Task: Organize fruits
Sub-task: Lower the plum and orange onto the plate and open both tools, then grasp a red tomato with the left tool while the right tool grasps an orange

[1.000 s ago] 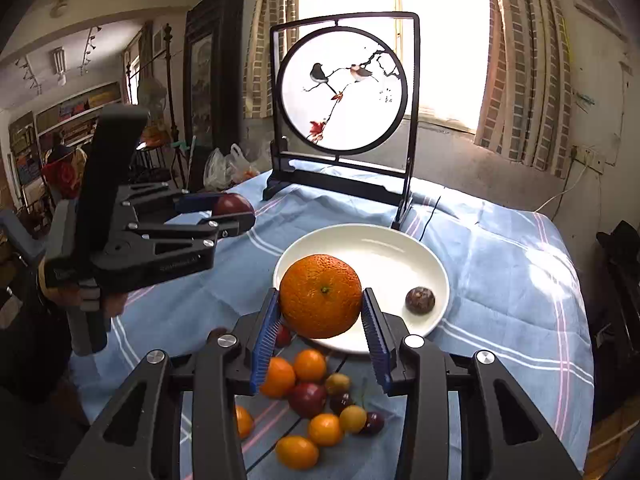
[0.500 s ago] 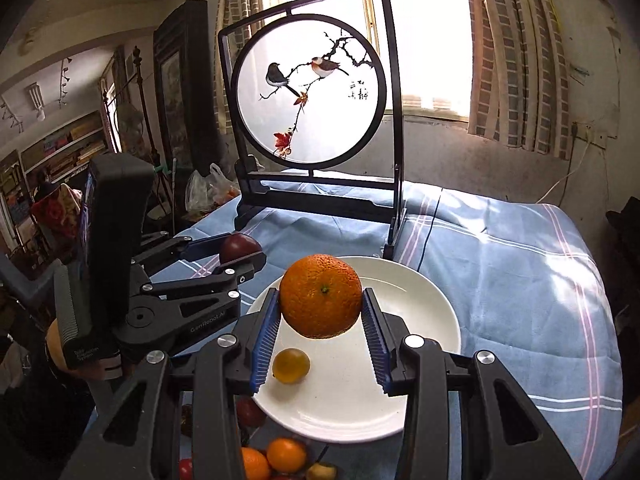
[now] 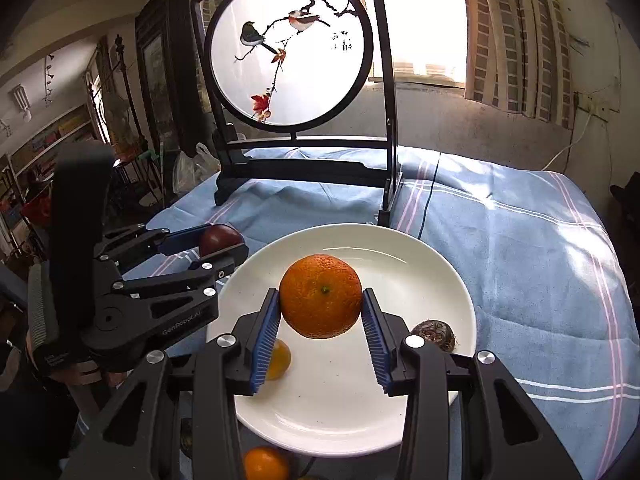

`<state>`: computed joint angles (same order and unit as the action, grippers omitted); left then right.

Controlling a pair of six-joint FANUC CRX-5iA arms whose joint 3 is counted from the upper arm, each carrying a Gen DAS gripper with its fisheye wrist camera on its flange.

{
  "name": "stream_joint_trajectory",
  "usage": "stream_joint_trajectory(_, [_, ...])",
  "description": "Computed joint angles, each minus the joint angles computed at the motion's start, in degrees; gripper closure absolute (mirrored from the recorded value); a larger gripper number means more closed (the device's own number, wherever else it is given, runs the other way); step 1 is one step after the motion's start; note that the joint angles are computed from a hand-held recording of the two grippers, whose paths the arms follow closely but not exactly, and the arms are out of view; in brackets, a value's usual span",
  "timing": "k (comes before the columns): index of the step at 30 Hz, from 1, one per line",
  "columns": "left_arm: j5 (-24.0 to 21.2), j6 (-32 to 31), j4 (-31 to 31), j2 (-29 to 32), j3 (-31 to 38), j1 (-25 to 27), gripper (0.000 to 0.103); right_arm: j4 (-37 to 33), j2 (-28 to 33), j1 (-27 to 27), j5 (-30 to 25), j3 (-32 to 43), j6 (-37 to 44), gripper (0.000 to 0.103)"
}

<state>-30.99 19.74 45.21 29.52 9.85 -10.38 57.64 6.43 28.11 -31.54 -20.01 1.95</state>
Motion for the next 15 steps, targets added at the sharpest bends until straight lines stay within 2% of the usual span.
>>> stream_joint_trajectory(4, [-1.1, 3.5, -4.1, 1.3, 2.2, 0.1, 0.063, -2.9, 1.1, -0.2, -0.6, 1.0, 2.2, 0.061])
stream_joint_trajectory(8, [-5.0, 8.6, -9.4, 3.6, 6.1, 0.3, 0.061, -6.1, 2.1, -0.3, -1.3, 2.0, 4.4, 0.060])
stream_joint_trajectory(9, [-5.7, 9.8, -10.5, 4.0, 6.9, 0.2, 0.057, -5.9, 2.4, -0.3, -1.9, 2.1, 3.7, 0.059])
stream_joint_trajectory(10, [-5.0, 10.2, -10.6, 4.0, 6.7, 0.2, 0.044, -4.8, 2.3, -0.5, -1.9, 1.8, 2.4, 0.058])
stream_joint_trajectory(11, [-3.9, 9.7, -9.9, 3.8, 6.0, 0.1, 0.037, -3.3, 2.1, -0.6, -1.7, 1.1, 1.0, 0.055])
stream_joint_trajectory(15, [-3.6, 8.1, -6.7, 3.3, 5.2, 0.5, 0.037, 0.3, 1.1, -0.8, -1.2, -0.2, -1.5, 0.055])
